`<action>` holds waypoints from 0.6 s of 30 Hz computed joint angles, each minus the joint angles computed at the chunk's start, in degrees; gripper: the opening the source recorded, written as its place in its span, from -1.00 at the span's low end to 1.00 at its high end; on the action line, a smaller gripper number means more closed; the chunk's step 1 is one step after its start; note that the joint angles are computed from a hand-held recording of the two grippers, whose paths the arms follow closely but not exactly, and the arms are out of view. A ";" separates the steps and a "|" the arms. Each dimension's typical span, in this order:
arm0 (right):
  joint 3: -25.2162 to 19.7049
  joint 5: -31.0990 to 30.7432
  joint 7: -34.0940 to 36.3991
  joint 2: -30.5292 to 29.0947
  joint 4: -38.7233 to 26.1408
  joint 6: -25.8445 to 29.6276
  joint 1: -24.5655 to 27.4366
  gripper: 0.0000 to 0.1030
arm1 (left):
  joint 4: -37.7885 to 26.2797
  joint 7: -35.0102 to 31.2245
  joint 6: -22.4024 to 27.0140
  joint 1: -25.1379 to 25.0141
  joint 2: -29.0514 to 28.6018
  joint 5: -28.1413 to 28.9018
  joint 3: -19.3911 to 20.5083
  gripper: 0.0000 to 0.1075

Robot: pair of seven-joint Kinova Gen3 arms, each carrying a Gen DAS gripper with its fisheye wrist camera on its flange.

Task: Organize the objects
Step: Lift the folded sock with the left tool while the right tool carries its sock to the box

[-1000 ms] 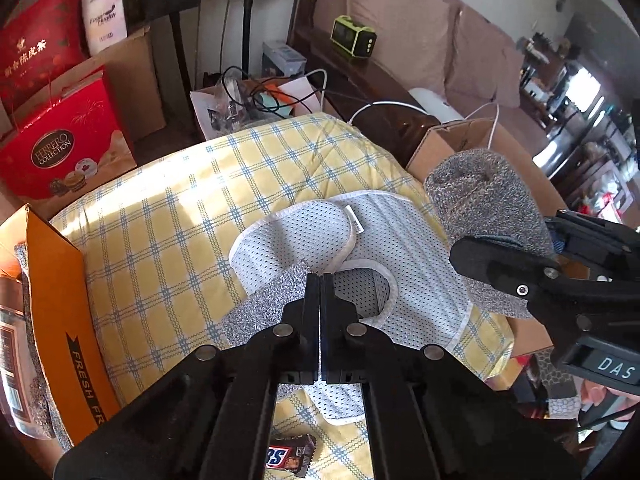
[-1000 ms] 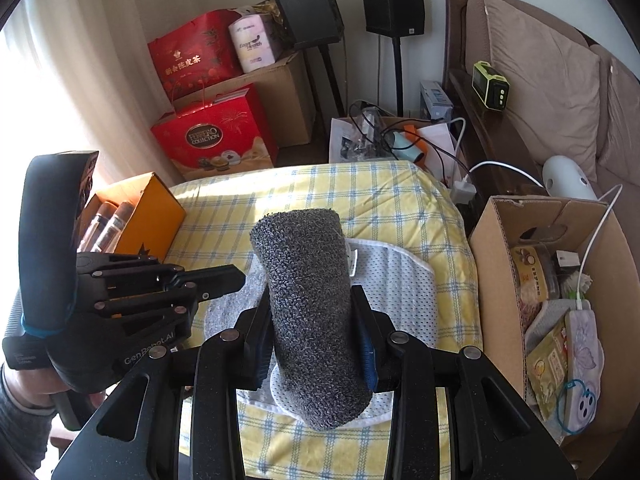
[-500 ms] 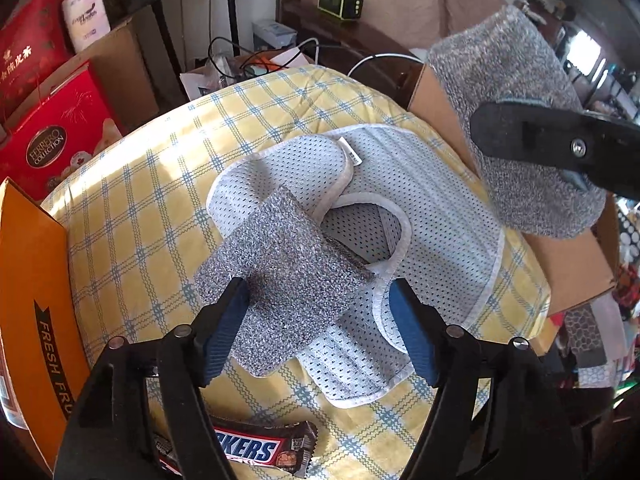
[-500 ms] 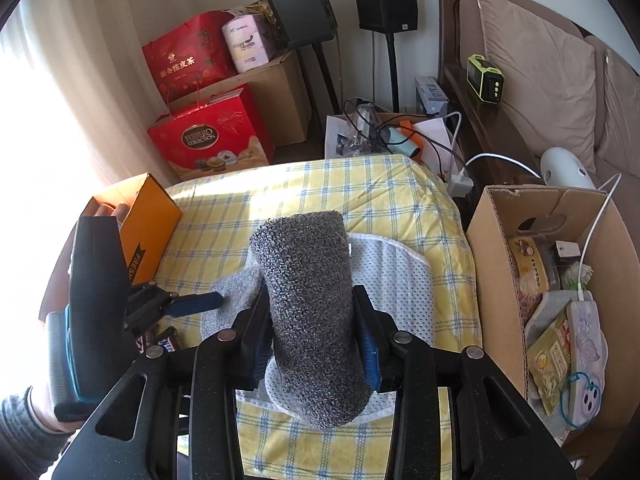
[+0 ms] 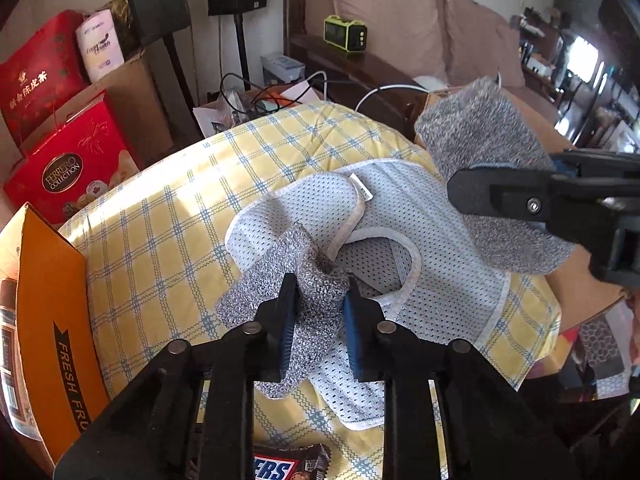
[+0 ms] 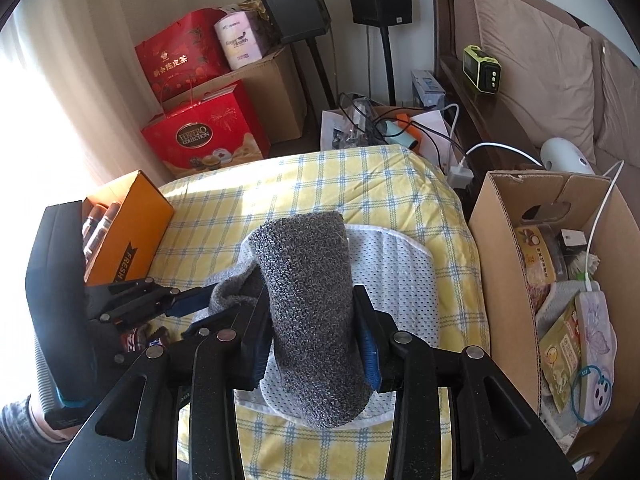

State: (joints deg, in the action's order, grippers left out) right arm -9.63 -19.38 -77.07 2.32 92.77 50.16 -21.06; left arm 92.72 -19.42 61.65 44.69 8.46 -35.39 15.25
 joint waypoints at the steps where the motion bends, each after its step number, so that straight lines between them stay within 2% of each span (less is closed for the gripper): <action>1: -0.16 0.60 -0.53 -0.09 0.23 -0.45 -0.26 -0.28 | 0.70 1.28 -0.61 0.16 -0.91 -0.56 -0.14 -0.67; 5: -0.72 2.31 -1.91 -1.13 1.77 -3.14 -1.30 -0.28 | 2.49 4.83 -1.97 -0.57 -4.11 -2.36 0.71 -0.68; 11: -1.18 2.36 -3.19 -2.27 3.23 -6.91 -2.40 -0.28 | 4.71 8.51 -4.44 -4.64 -10.46 -2.10 3.19 -0.68; 18: -2.44 4.68 -7.13 -4.26 4.88 -11.85 -4.61 -0.28 | 5.71 12.33 -1.55 -9.81 -16.09 -3.61 8.05 -0.68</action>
State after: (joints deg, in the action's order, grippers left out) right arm -12.07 -14.70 -84.20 -1.94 97.65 38.31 -25.67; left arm 98.43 -7.09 60.10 34.88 -7.63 -39.00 23.29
